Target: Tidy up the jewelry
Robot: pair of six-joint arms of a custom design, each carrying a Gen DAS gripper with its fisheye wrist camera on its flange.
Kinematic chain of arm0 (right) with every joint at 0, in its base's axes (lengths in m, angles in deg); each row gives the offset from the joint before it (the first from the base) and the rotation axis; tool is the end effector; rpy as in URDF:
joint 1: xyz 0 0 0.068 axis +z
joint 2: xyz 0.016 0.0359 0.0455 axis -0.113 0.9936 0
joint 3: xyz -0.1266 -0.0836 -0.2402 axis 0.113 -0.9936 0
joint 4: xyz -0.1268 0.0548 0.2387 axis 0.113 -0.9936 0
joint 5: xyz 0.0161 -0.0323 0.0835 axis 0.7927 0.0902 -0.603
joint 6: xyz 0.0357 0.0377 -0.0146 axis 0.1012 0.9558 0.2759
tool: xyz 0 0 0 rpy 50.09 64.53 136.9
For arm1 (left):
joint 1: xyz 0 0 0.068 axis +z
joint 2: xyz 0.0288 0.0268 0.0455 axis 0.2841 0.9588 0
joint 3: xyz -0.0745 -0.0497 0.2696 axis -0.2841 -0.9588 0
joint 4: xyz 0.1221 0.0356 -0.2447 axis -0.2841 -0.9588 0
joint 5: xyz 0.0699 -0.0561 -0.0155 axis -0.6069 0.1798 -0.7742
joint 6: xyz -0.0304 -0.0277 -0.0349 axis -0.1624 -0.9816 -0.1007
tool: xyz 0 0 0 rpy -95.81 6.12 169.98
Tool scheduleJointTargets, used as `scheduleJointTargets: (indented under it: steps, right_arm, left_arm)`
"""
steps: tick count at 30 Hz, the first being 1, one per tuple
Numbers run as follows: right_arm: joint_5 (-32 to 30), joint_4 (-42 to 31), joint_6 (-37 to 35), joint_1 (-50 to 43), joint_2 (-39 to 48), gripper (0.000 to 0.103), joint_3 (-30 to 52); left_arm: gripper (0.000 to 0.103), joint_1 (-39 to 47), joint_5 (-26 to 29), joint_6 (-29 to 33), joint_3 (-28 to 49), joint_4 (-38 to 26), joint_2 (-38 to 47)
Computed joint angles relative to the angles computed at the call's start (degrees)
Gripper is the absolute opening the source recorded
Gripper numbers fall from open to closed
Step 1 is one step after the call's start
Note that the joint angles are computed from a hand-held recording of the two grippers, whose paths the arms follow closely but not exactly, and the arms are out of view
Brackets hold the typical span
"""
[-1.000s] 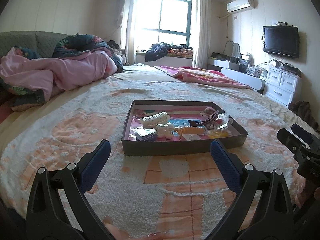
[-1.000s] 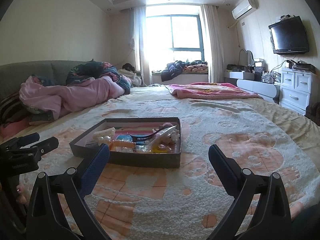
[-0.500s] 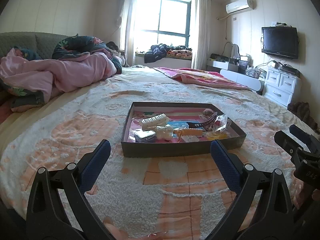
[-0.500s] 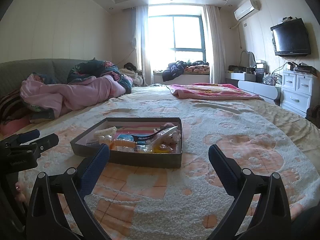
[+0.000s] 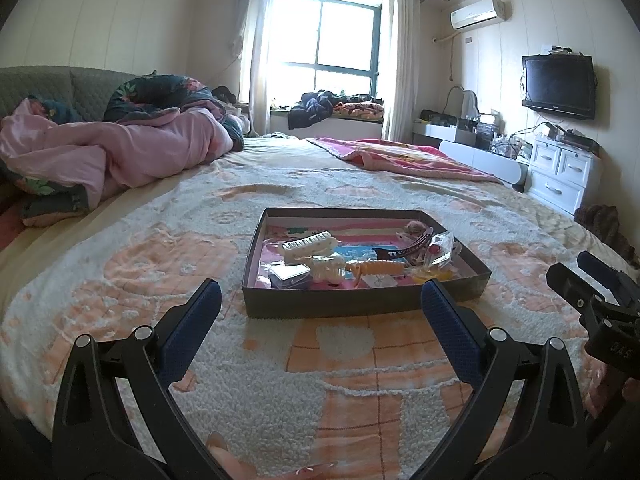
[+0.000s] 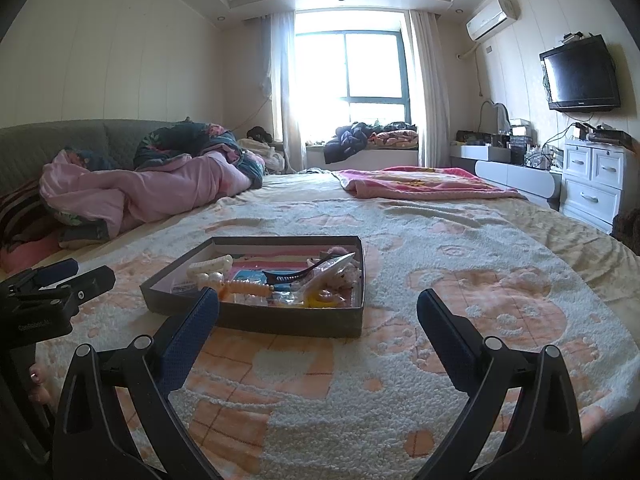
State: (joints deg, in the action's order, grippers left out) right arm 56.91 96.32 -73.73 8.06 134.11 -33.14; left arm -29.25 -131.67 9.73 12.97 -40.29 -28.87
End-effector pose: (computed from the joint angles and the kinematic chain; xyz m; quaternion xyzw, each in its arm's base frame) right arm 0.2057 0.0616 0.1378 -0.1843 0.7854 0.1513 0.5713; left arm 0.1307 -0.0947 0.1519 -0.1137 0.8248 0.0346 0.5527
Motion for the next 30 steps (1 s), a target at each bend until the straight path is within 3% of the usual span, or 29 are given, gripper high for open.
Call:
scheduleJointTargets:
  steps: [30]
  right_arm:
    - [0.3,1.3,0.1,0.4,0.4,0.097,-0.4]
  left_arm:
    - [0.092,0.3,0.0,0.6,-0.1,0.5,-0.3]
